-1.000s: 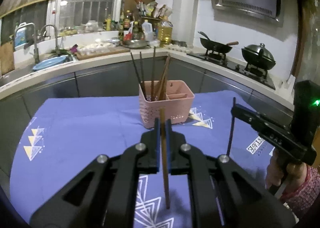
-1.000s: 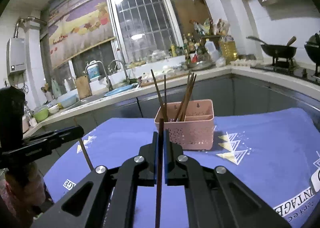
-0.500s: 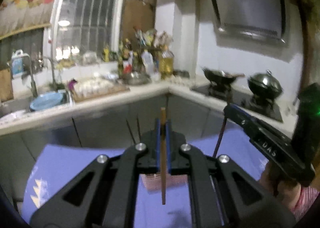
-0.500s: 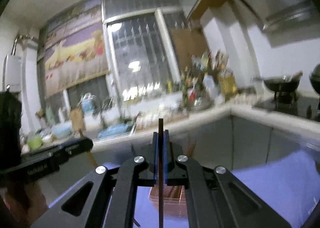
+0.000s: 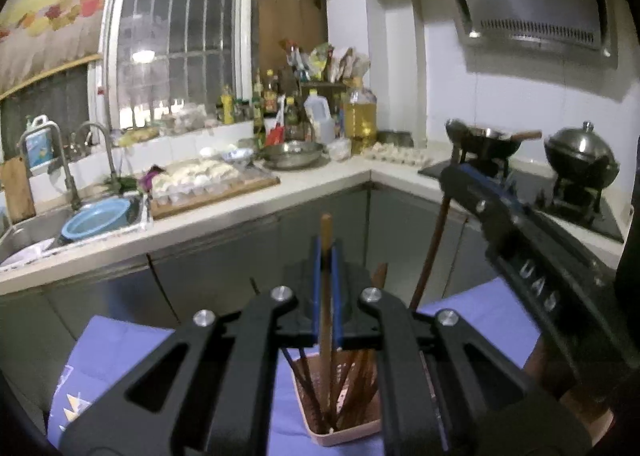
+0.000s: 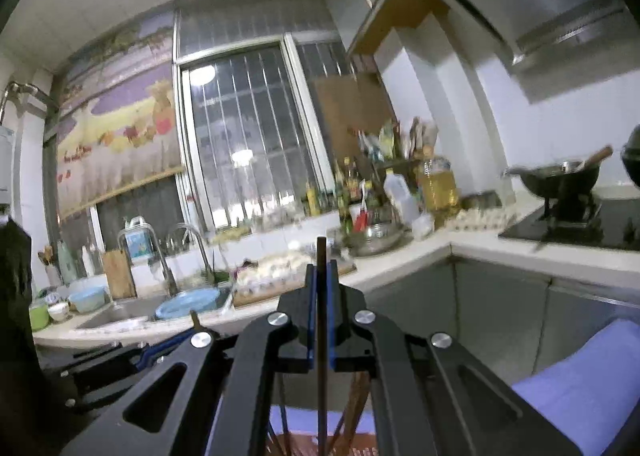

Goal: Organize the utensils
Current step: 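Lower the chopsticks into the basket and open both grippers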

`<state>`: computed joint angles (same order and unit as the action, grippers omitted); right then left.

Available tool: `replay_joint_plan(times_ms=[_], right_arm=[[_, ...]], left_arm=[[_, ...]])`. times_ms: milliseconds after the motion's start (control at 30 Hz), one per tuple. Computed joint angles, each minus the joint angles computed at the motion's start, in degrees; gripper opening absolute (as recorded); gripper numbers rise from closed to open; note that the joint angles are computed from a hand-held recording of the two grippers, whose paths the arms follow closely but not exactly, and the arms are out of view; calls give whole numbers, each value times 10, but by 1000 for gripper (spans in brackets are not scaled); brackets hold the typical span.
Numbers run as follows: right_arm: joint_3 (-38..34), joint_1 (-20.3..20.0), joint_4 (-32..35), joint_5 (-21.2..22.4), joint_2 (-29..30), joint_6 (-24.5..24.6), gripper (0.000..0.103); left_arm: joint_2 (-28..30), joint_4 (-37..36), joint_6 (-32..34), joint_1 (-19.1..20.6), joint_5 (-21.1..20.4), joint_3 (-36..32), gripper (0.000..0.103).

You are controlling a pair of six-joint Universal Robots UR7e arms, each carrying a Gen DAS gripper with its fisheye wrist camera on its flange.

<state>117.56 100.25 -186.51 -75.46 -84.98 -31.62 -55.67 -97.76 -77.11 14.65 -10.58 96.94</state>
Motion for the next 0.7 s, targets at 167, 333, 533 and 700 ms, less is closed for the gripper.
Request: replay_joint_plan(times_ms=[167, 333, 533, 700], right_arm=[[19, -9, 32, -24, 5, -22, 5], [10, -9, 143, -62, 7, -14, 10], [38, -12, 155, -28, -53, 6, 31], [71, -25, 176, 26, -144, 31, 32]], left_arm=[[3, -29, 6, 28, -36, 13, 5], [-10, -65, 14, 36, -98, 32, 28], [-44, 80, -133, -22, -61, 35, 38], [-69, 188, -248, -88, -49, 37, 38]])
